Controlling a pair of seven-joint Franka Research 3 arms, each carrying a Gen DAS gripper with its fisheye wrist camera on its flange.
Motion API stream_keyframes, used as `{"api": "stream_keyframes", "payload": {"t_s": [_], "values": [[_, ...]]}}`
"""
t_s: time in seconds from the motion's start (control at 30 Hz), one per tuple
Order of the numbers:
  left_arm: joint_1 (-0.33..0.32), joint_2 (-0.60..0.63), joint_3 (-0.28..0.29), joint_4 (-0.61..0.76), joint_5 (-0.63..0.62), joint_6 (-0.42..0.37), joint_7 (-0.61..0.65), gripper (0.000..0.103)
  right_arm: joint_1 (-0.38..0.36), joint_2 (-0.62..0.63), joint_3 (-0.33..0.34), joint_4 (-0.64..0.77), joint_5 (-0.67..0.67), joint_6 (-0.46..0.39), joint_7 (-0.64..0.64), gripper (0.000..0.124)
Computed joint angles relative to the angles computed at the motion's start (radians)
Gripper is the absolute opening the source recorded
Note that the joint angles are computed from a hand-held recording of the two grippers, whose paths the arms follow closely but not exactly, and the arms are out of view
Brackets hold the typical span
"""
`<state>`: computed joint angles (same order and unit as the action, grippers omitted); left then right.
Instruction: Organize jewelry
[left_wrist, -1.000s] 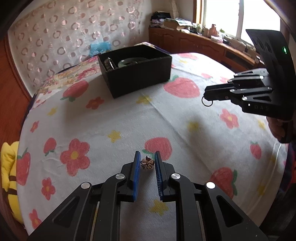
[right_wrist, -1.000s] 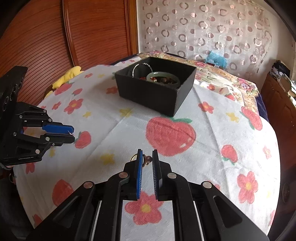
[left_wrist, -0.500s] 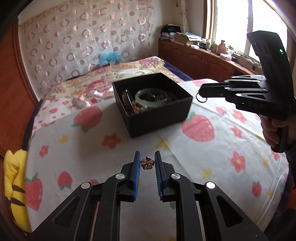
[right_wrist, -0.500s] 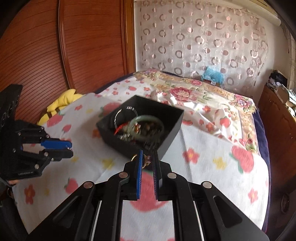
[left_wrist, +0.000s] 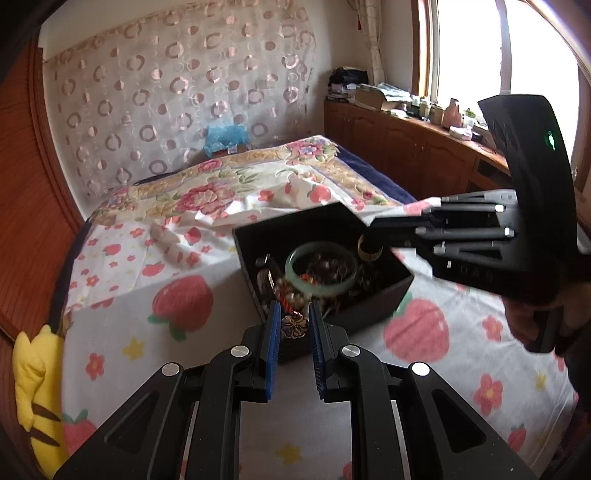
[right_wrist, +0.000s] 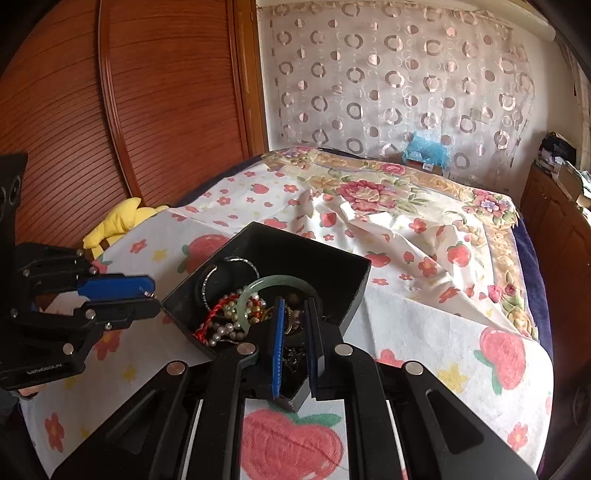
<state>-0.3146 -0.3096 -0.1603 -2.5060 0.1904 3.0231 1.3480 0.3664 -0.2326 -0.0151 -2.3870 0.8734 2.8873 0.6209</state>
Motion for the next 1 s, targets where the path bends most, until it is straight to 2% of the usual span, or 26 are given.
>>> {"api": "stream_keyframes", "payload": {"t_s": [0.1, 0.17, 0.23, 0.33, 0.53, 0.57, 0.63, 0.67, 0.77, 0.83, 0.9, 1.0], "values": [[0.003, 0.023, -0.003, 0.025, 0.000, 0.008, -0.004, 0.014, 0.001, -0.003, -0.004, 0.002, 0.007, -0.012, -0.001, 0.015], [0.010, 0.045, -0.010, 0.046, 0.005, 0.013, -0.013, 0.014, 0.001, -0.011, -0.003, -0.005, 0.016, -0.003, -0.006, 0.022], [0.025, 0.068, -0.024, 0.067, 0.017, 0.012, -0.031, 0.014, 0.004, -0.017, -0.009, -0.010, 0.031, 0.000, -0.014, 0.022], [0.013, 0.100, -0.013, 0.094, -0.003, 0.010, -0.025, 0.015, -0.002, -0.045, -0.012, -0.037, 0.032, 0.008, -0.010, 0.022], [0.048, 0.121, -0.050, 0.119, 0.041, 0.009, -0.082, 0.017, -0.005, -0.116, -0.030, -0.105, 0.018, 0.031, 0.022, 0.022], [0.052, 0.120, -0.054, 0.118, 0.048, 0.009, -0.093, 0.019, -0.002, -0.127, -0.033, -0.116, 0.016, 0.037, 0.027, 0.022], [0.068, 0.109, -0.069, 0.109, 0.075, 0.012, -0.128, 0.034, 0.004, -0.154, -0.039, -0.142, 0.013, 0.053, 0.042, 0.023], [0.073, 0.100, -0.074, 0.103, 0.088, 0.013, -0.144, 0.035, 0.008, -0.164, -0.039, -0.153, 0.009, 0.061, 0.053, 0.023], [0.101, 0.065, -0.101, 0.081, 0.141, 0.006, -0.206, 0.050, 0.018, -0.203, -0.044, -0.190, -0.009, 0.088, 0.078, 0.023], [0.121, 0.036, -0.119, 0.062, 0.177, 0.012, -0.253, 0.073, 0.031, -0.228, -0.054, -0.211, -0.021, 0.101, 0.095, 0.023], [0.161, -0.003, -0.153, 0.039, 0.227, 0.012, -0.323, 0.086, 0.043, -0.256, -0.063, -0.232, -0.033, 0.114, 0.112, 0.024], [0.178, -0.062, -0.173, 0.004, 0.268, -0.014, -0.385, 0.090, 0.064, -0.302, -0.071, -0.270, -0.054, 0.148, 0.144, 0.039]]}}
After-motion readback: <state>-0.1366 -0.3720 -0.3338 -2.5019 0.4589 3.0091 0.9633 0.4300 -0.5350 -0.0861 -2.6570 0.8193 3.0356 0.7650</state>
